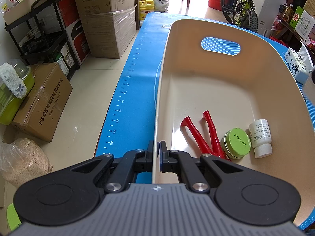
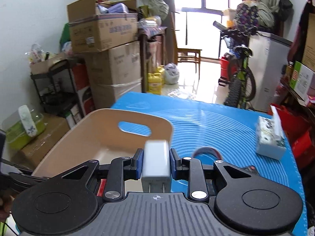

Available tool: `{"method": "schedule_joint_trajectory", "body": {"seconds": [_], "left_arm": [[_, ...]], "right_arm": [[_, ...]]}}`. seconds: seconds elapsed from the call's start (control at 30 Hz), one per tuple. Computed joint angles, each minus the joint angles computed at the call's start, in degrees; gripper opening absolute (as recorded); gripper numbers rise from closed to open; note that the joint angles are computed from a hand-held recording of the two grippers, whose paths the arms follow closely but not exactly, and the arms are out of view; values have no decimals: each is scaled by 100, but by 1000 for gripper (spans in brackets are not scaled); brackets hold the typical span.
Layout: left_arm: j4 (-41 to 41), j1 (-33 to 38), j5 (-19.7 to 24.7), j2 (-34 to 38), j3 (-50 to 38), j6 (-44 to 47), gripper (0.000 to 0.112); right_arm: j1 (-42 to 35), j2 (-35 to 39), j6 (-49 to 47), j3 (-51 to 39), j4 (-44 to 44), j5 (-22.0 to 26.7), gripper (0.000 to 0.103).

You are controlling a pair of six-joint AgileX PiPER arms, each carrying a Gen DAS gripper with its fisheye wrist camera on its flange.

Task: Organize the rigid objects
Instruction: 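Carry the white charger into the basket and open the right gripper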

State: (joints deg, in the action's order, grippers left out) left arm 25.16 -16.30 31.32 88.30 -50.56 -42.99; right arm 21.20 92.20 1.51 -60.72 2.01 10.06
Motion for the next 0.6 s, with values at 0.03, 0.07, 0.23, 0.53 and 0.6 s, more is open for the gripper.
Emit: {"method": "schedule_joint_trajectory", "body": {"seconds": [0.03,0.07,0.23,0.53,0.6], "left_arm": [[0,0,0,0,0,0,6],[0,0,0,0,0,0,6],[-94,2,-1,12,-13,79,5],[-99,-31,22,17,-27,81,5],[-136,-12,12,4,-19,111,5]], "right_arm": [[72,25,77,-43,-57,26,36],[139,66,35,-86,-24,43,35],[549,310,191,-427,-273,244,13],[718,734,132,-607,-172,449,13],[706,770,207,-611,-270,507,13]]}}
